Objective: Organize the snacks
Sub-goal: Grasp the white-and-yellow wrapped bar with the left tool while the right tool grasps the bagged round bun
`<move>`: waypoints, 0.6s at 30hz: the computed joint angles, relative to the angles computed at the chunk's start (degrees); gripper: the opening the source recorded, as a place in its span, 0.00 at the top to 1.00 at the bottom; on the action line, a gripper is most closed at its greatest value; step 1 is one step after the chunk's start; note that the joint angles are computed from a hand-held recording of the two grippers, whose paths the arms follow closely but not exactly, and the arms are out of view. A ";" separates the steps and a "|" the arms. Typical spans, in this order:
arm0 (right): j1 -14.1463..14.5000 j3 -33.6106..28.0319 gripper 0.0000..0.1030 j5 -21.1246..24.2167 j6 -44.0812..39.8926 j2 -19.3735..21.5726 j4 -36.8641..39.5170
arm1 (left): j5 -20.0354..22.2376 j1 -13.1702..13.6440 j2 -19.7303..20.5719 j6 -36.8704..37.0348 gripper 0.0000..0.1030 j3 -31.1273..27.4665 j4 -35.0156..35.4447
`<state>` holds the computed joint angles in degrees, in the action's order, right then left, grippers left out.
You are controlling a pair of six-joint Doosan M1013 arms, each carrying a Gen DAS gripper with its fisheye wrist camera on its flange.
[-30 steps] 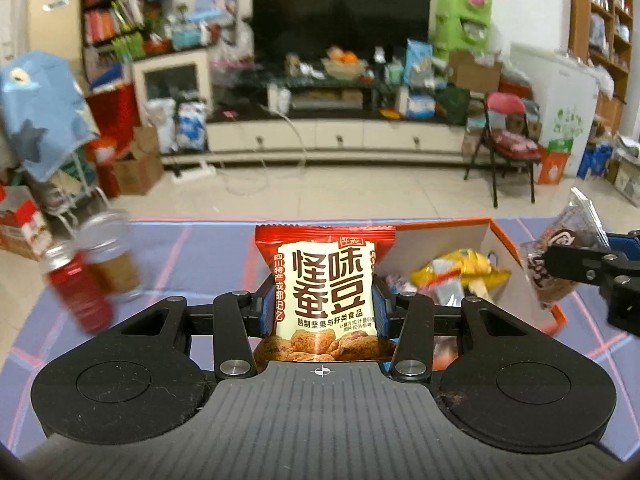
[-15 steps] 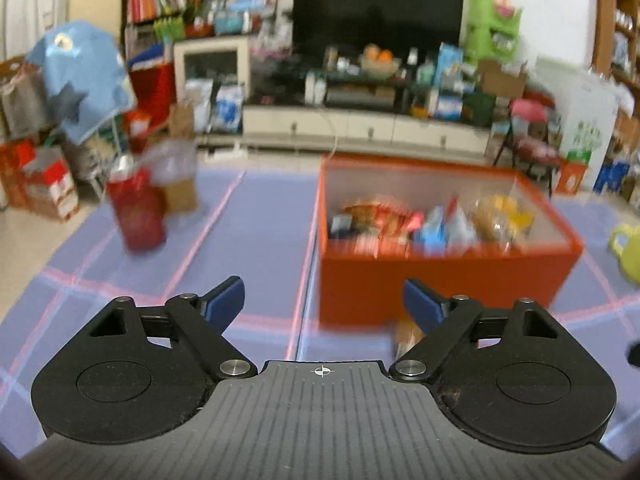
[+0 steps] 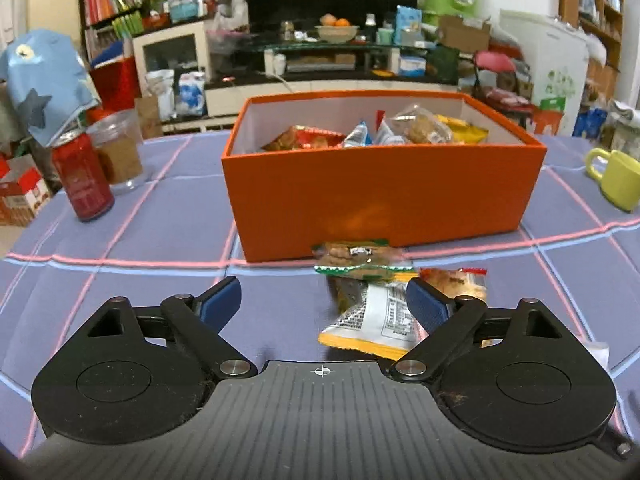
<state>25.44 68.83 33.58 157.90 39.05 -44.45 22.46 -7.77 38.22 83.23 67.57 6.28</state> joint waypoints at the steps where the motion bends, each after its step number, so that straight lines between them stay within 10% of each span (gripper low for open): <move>1: 0.19 -0.10 0.01 0.83 0.87 0.21 -0.03 | 0.48 0.21 0.25 2.08 0.26 -0.39 -2.94; 14: 1.94 -3.93 0.01 4.61 2.52 4.02 -4.00 | 3.04 -0.14 1.97 6.38 0.42 -2.10 -4.37; 18: 0.68 -2.62 0.17 3.51 -3.90 2.74 -0.69 | 5.08 -0.08 2.71 5.46 0.46 -3.17 -3.98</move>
<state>26.12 66.21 37.09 154.00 41.79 -45.14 27.54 -7.85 40.93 88.68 64.40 2.31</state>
